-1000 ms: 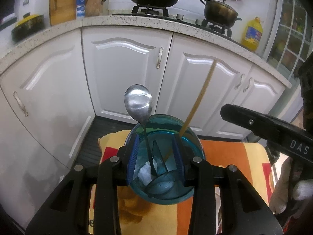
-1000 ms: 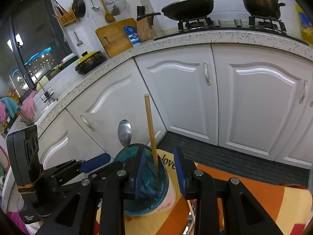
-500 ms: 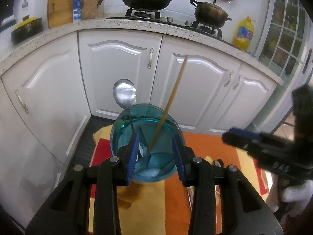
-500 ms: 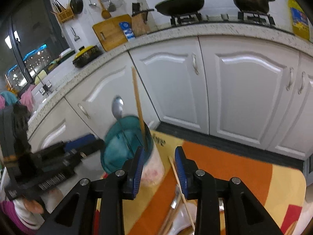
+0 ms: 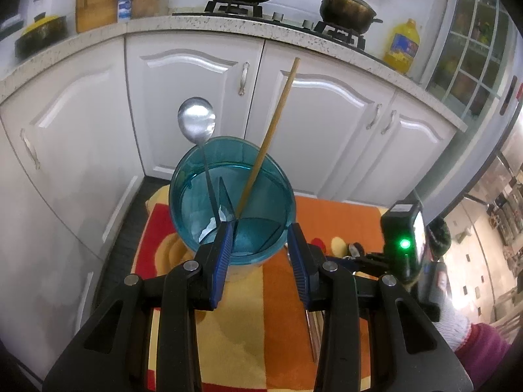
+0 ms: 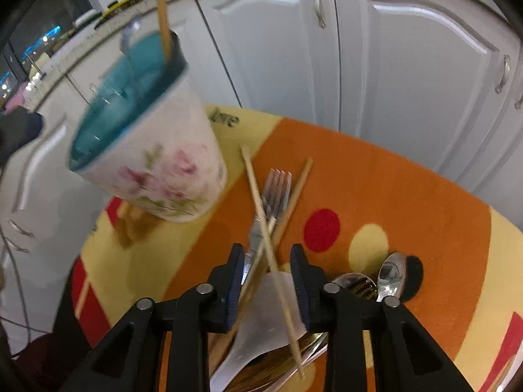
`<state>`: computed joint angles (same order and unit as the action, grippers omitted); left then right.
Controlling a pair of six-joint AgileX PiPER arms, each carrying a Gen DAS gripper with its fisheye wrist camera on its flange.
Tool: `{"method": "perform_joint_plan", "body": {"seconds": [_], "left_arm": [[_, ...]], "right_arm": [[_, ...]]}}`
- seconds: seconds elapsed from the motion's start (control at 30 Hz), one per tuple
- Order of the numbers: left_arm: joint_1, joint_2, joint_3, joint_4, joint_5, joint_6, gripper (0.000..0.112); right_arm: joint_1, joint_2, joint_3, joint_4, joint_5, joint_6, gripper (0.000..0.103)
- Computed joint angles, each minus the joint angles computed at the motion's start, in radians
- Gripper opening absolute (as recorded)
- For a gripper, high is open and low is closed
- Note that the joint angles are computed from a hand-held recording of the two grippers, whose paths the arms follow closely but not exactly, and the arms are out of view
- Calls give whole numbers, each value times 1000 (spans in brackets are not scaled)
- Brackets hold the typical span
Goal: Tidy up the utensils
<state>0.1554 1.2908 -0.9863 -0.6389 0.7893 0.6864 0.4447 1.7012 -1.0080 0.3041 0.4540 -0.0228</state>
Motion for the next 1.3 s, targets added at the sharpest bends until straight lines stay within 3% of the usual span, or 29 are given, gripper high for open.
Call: {"method": "perform_joint_plan", "body": {"seconds": [0.13,0.27,0.5,0.7,0.93,1.03,1.1,1.3], "left_arm": [[2,5,4,0,4,-2,34],[-15,-1,15,2,7,-4,34],[-54,-32,68,-1,11,15,34],[-155,-18,129,23,-29,-25,34],[-308,54,187,57,-148,-85,34],[-351,111,190,81,-212,-126,34],[-368,155,188,90,-240,-148,34],[-419,274,164,121,-294,-222,33]], "right_arm": [[-29,13,27,98,-27,-106,9],[-55,-21,57,147,-14,-176,5],[-112,-289,247,135,-18,-118,5],[-245,-527,448,76,56,-3,5],[-307,-525,548,234,72,-82,5],[-350,-556,555,280,79,-122,12],[-388,-588,550,309,99,-156,30],[-403,-583,508,336,112,-209,31]]}}
